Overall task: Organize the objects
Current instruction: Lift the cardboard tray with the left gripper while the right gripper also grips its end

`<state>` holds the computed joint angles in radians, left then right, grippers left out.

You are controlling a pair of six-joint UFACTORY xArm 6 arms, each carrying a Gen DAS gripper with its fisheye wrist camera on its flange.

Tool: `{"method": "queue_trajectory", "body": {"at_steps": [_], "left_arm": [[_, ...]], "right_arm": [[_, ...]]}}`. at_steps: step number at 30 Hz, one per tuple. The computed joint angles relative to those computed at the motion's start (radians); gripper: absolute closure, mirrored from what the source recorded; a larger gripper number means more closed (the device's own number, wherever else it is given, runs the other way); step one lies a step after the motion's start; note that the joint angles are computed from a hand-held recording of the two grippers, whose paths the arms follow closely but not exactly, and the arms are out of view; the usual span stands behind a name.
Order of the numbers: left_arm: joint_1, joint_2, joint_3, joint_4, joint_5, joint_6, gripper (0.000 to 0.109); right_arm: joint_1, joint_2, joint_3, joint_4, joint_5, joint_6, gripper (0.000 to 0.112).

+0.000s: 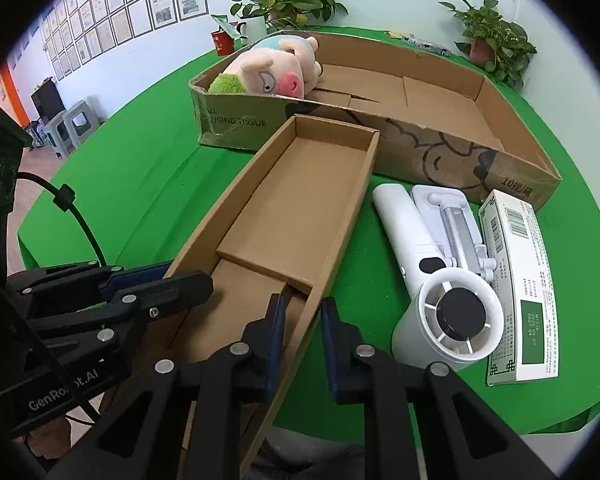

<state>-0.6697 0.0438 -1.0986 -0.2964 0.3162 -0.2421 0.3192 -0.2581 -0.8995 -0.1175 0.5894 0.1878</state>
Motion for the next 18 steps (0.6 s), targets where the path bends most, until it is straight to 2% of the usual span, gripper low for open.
{"method": "queue_trajectory", "body": {"at_steps": [4, 8, 14, 18], "left_arm": [[-0.002, -0.024, 0.020, 0.090, -0.011, -0.079, 0.096], [-0.008, -0.035, 0.007, 0.223, -0.007, -0.203, 0.097], [-0.025, -0.034, -0.065, 0.418, 0.015, -0.336, 0.096], [-0.034, -0.017, -0.146, 0.477, 0.047, -0.369, 0.097]], "right_arm": [[0.012, -0.013, 0.011, -0.058, -0.032, 0.031, 0.097], [0.004, -0.038, 0.031, -0.044, -0.078, 0.018, 0.098], [-0.025, -0.082, 0.056, -0.038, -0.163, 0.016, 0.099], [-0.052, -0.110, 0.066, -0.059, -0.243, 0.032, 0.099]]}}
